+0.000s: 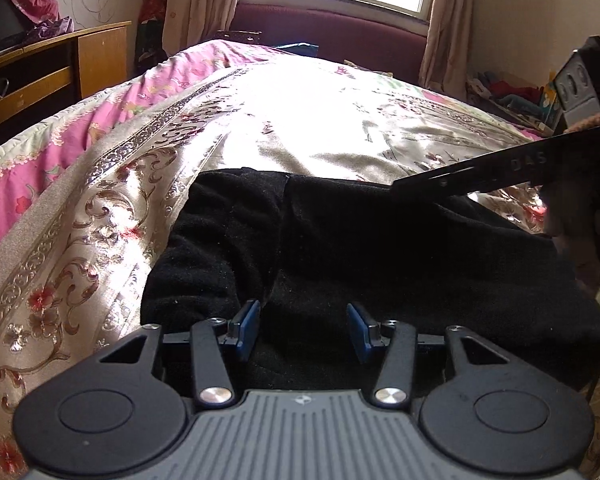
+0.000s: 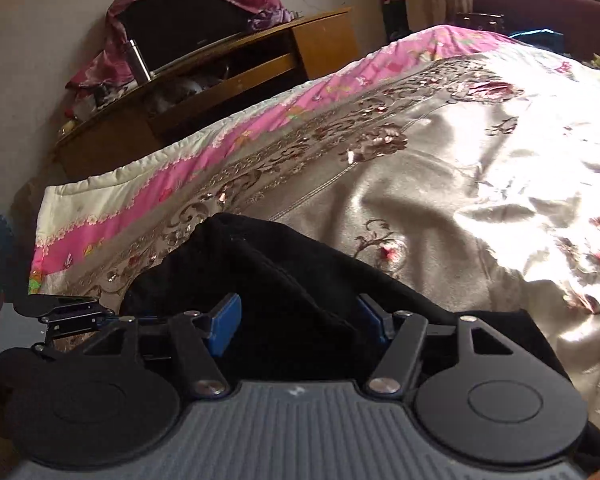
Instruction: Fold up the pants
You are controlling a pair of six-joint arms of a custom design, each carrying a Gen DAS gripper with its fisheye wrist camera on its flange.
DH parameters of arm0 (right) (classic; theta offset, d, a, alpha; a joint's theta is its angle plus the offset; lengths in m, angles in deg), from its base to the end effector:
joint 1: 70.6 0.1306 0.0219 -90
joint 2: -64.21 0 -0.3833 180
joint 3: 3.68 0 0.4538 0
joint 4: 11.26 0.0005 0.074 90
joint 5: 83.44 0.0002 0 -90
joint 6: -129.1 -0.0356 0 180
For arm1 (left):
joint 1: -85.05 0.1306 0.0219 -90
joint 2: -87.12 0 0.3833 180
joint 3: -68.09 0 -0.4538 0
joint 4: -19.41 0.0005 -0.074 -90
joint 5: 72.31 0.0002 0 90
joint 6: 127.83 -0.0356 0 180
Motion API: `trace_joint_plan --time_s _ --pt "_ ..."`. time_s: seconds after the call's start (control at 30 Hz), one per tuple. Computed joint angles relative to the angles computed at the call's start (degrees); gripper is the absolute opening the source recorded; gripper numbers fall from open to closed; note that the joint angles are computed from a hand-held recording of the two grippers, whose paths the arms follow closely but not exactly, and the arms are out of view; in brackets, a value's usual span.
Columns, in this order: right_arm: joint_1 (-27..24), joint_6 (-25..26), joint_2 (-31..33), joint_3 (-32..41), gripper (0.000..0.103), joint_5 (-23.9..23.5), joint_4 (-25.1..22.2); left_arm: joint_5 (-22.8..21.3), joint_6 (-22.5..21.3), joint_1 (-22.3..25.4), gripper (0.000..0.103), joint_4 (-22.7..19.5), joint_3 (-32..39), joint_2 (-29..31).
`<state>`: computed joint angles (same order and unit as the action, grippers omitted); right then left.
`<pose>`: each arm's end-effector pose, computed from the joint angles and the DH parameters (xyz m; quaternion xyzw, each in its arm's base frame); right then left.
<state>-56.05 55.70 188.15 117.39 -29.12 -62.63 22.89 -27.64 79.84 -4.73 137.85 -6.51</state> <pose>0.7200 0.2078 0.3422 -0.3339 0.8474 0.2863 0.2974 0.5128 -0.0505 0.3118 -0.0206 0.9081 -0.0966 0.4070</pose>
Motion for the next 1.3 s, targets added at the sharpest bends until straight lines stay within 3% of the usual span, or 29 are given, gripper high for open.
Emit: trace_joint_plan --time_s 0.07,0.13,0.27,0.43,0.5,0.6,0.67,0.73,0.77,0.83,1.0,1.07,1.13,1.2,1.3 --pt "1.7 3.1 4.0 5.5 0.064 1.0 -4.3 1.7 1.3 0.6 0.060 1.7 -0.6 0.1" --pt "2.9 8.5 9.5 13.6 0.066 2.0 -13.8 2.5 1.0 0.9 0.060 2.0 -0.7 0.3" --pt "3.1 16.1 11.3 16.3 0.076 1.8 -19.1 3.5 -0.4 1.0 0.060 2.3 -1.7 -0.6" --pt "2.6 16.9 13.9 20.8 0.076 2.8 -23.2 6.8 7.6 2.3 0.062 3.9 -1.5 0.5" --pt "2.6 15.4 13.9 20.5 0.074 2.7 -22.5 7.7 11.2 2.3 0.067 5.6 -0.9 2.1" --pt "2.9 13.3 13.0 19.1 0.059 4.1 -21.2 5.9 10.9 1.1 0.068 3.1 1.8 4.7" --pt "2.8 11.9 12.6 19.2 0.031 4.1 -21.6 5.3 12.4 0.5 0.067 4.1 1.4 4.2" --pt "2.6 10.0 11.6 18.8 0.023 3.9 -21.6 5.9 13.1 0.6 0.045 6.0 0.3 3.2" --pt "2.5 9.6 10.4 17.5 0.020 4.0 -20.8 7.2 14.0 1.0 0.030 6.8 -0.1 2.9" --pt "2.6 9.0 7.5 14.1 0.017 4.1 -18.3 9.5 16.0 1.8 0.024 8.3 -0.9 2.1" --pt "3.0 7.0 3.3 10.1 0.013 2.9 -14.7 10.9 16.0 3.3 0.021 11.5 -3.4 -2.5" --pt "3.1 6.7 2.7 10.1 0.005 1.4 -14.2 10.9 15.4 3.9 0.021 11.3 -3.9 -4.0" --pt "3.4 6.7 1.8 9.7 0.005 -0.9 -13.1 9.9 14.5 4.2 0.021 10.9 -4.3 -4.7" --pt "4.1 9.4 -0.2 7.1 0.005 -0.4 -10.1 8.8 13.4 4.3 0.021 10.7 -4.6 -4.8" --pt "4.9 10.7 0.6 7.7 0.005 1.2 -12.6 10.4 15.2 4.6 0.021 10.4 -5.1 -3.5"
